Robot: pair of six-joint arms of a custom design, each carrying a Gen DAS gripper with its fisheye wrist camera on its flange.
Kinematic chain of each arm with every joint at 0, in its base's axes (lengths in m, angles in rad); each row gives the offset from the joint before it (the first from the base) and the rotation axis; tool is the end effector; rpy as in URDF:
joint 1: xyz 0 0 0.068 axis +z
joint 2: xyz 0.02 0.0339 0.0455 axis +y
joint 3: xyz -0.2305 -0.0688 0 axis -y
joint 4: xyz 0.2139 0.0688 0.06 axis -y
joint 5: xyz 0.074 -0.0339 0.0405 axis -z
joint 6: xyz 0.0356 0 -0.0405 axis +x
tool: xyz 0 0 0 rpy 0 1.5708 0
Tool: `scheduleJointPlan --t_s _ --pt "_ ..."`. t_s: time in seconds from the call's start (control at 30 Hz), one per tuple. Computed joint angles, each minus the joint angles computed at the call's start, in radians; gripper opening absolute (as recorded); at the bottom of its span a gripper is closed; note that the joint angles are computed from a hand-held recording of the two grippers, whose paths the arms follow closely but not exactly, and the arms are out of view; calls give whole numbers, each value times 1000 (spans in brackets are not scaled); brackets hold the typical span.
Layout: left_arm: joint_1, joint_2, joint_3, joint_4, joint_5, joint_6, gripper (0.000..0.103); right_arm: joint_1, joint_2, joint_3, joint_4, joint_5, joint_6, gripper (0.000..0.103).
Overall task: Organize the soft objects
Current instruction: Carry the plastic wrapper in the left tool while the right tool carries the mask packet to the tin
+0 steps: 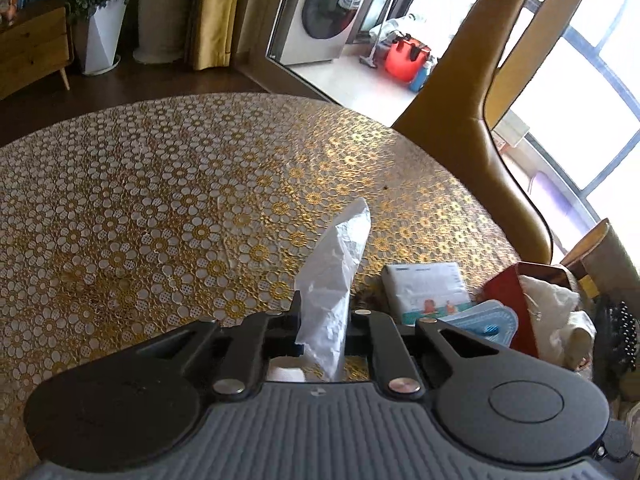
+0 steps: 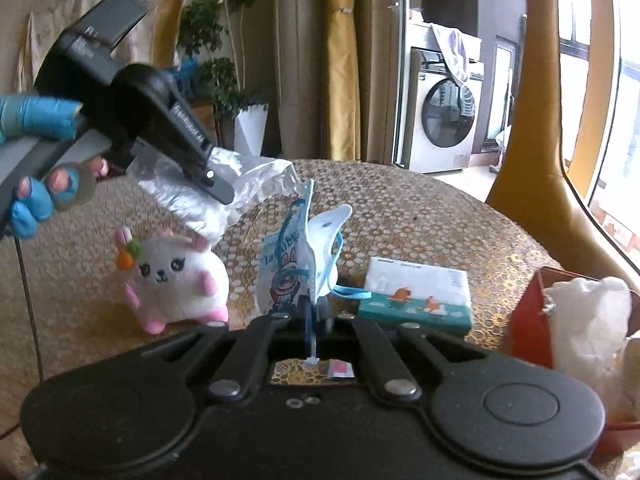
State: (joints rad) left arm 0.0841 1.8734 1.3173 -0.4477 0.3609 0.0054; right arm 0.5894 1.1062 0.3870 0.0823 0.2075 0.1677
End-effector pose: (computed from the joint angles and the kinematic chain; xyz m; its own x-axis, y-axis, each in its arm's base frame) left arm 0.3595 0.0177 0.1811 -0.8399 -0.0657 -0.5387 0.1149 0.9486 -0.2950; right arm 0.1742 0.1077 0.1591 -0.5552 -0.1748 -0.8131 -0.3180 0.9480 0.0134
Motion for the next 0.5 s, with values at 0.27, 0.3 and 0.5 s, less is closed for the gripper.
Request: scheduleJointPlan --t_s 0.27,0.3,0.5 --pt "-74 -186 -118 -27 5 -5 11 -115 -289 16 -259 -88 1 2" --pt "-87 -210 -131 -30 3 -7 11 -129 -332 21 -299 -94 -2 2" --pt "-194 -342 -208 -42 -15 -31 11 -283 -536 73 -512 -176 -55 2"
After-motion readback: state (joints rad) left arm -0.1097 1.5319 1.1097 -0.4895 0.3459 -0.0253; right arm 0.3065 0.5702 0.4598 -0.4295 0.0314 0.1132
